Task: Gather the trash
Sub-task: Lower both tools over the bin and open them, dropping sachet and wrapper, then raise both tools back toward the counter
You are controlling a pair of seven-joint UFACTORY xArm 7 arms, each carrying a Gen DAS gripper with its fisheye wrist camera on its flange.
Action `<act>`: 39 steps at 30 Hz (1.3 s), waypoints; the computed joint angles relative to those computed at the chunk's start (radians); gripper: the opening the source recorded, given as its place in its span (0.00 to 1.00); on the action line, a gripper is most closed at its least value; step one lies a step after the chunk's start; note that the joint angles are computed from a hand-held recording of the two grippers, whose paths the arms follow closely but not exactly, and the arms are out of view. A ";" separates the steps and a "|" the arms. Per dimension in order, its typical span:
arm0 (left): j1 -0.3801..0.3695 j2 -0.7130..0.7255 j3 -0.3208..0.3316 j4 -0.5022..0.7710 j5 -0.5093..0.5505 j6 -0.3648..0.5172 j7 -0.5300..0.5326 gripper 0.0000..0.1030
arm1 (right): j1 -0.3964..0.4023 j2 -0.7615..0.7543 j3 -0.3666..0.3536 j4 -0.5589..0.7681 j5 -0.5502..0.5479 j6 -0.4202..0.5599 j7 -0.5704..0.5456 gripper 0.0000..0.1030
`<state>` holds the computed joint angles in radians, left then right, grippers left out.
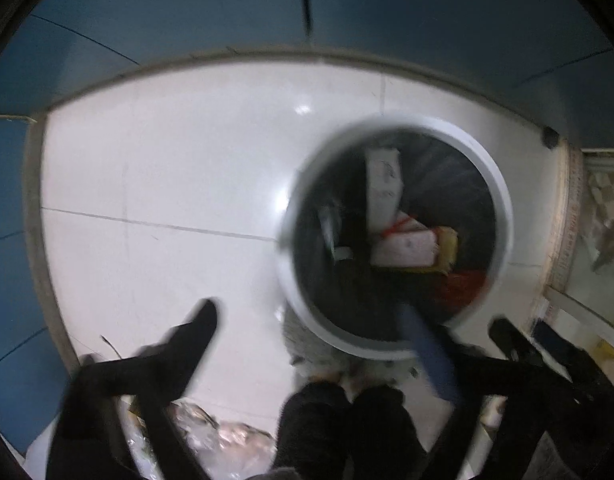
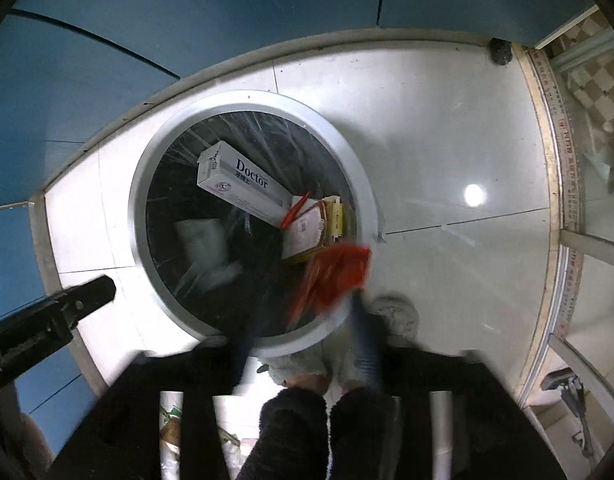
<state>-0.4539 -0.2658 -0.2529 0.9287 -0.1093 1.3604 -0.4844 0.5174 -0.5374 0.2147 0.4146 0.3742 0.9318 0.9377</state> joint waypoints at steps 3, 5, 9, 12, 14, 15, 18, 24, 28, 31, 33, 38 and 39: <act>0.006 -0.033 0.001 -0.002 0.031 0.022 0.005 0.99 | -0.013 -0.019 0.021 0.041 -0.056 0.082 0.040 0.99; 0.008 -0.064 -0.001 -0.005 0.047 0.035 0.007 0.99 | -0.016 -0.045 0.026 0.052 -0.073 0.124 0.062 1.00; 0.006 -0.102 -0.012 0.015 0.072 0.073 0.024 0.99 | -0.022 -0.082 0.034 0.092 -0.095 0.222 0.101 1.00; 0.008 -0.122 -0.017 0.062 0.075 0.127 0.029 0.99 | -0.025 -0.116 0.039 0.135 -0.107 0.290 0.114 1.00; 0.011 -0.137 -0.017 0.096 0.068 0.169 0.031 0.99 | -0.033 -0.141 0.044 0.190 -0.132 0.366 0.121 1.00; 0.013 -0.142 -0.018 0.114 0.066 0.189 0.030 0.99 | -0.038 -0.148 0.049 0.216 -0.141 0.395 0.124 1.00; 0.020 -0.141 -0.024 0.206 0.060 0.272 0.028 0.99 | -0.057 -0.164 0.051 0.319 -0.168 0.512 0.122 1.00; 0.028 -0.100 -0.041 0.465 0.059 0.464 0.039 0.99 | -0.118 -0.140 0.055 0.605 -0.208 0.754 0.097 1.00; 0.030 -0.047 -0.058 0.672 0.051 0.582 0.028 0.99 | -0.160 -0.083 0.074 0.854 -0.241 0.919 0.078 1.00; 0.028 0.008 -0.071 0.836 0.044 0.669 -0.002 0.99 | -0.191 -0.028 0.094 1.046 -0.251 1.035 0.081 1.00; 0.019 0.063 -0.085 0.965 0.050 0.742 -0.024 0.99 | -0.209 0.010 0.111 1.157 -0.253 1.098 0.090 1.00; -0.072 0.273 -0.128 1.400 0.137 0.954 -0.074 0.99 | -0.239 0.144 0.165 1.487 -0.260 1.280 0.157 1.00; -0.105 0.323 -0.141 1.505 0.170 0.997 -0.092 0.99 | -0.241 0.183 0.186 1.562 -0.271 1.316 0.178 1.00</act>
